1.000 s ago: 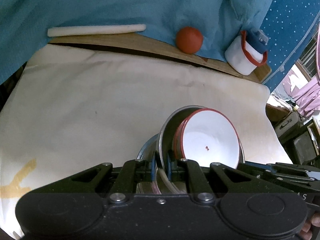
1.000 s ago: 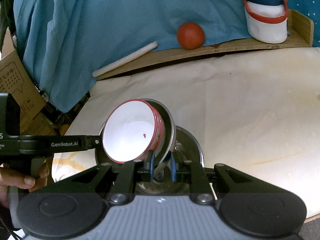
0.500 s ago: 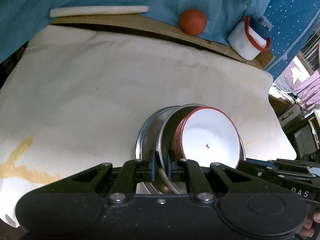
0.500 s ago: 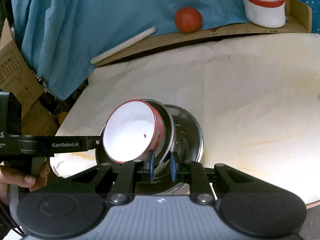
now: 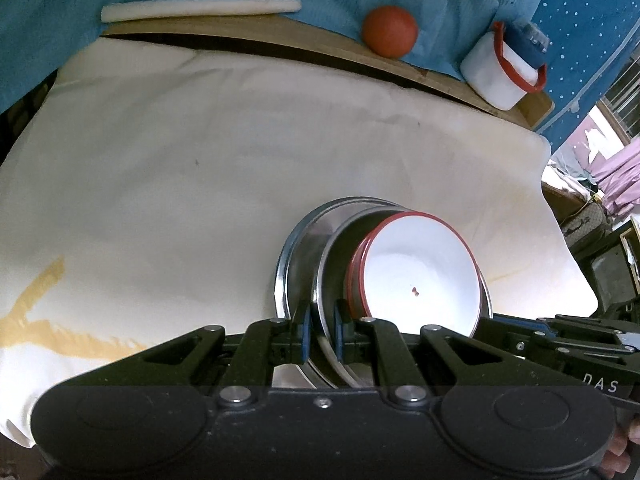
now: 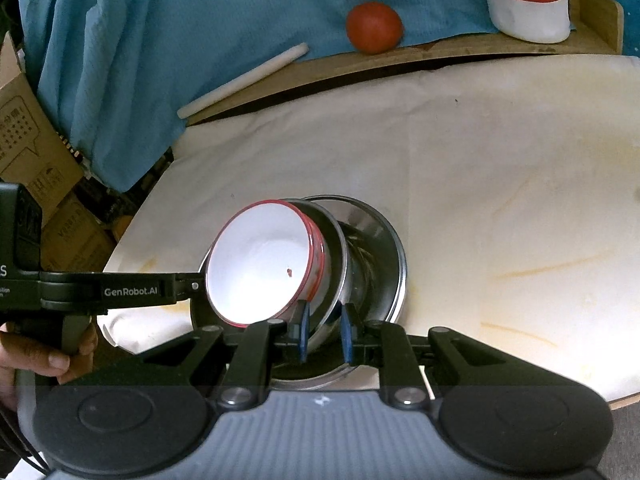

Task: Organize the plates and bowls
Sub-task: 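Lower the steel bowl stack into the steel plate with both grippers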

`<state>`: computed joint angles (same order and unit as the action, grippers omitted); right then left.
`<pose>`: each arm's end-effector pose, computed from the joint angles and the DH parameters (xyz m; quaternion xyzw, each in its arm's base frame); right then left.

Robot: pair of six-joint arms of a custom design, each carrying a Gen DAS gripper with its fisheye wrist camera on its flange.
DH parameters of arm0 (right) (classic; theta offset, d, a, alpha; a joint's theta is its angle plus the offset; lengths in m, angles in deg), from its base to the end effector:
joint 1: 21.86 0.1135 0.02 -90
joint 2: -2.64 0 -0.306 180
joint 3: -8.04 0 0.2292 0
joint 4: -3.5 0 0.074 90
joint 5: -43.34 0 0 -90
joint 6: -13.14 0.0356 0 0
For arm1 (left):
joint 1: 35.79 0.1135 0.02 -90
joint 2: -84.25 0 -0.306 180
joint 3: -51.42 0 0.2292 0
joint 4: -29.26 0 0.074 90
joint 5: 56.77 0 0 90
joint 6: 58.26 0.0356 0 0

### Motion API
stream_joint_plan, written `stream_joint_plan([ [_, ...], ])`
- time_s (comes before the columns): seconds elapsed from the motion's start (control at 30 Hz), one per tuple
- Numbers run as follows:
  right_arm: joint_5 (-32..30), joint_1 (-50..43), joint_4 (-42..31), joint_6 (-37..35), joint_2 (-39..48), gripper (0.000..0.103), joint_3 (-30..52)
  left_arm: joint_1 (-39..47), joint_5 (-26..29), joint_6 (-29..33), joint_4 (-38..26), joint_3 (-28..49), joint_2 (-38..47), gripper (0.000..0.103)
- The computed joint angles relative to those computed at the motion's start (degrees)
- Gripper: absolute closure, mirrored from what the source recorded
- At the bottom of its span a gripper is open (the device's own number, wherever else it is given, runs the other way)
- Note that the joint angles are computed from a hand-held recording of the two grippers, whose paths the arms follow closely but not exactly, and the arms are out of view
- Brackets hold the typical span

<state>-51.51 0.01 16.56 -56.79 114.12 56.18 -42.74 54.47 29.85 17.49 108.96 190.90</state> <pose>0.2818 0.1163 0.1092 -0.0291 0.9393 0.1586 0.3027 0.3060 -0.0503 0.1398 0.0883 0.9483 -0.1969 0.2326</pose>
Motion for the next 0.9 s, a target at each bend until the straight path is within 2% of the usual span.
stream_joint_plan([
  [0.9,0.60,0.32,-0.65,1.45,0.33,0.084,0.77,-0.82,-0.88,-1.09,0.17,-0.02,0.34,0.091],
])
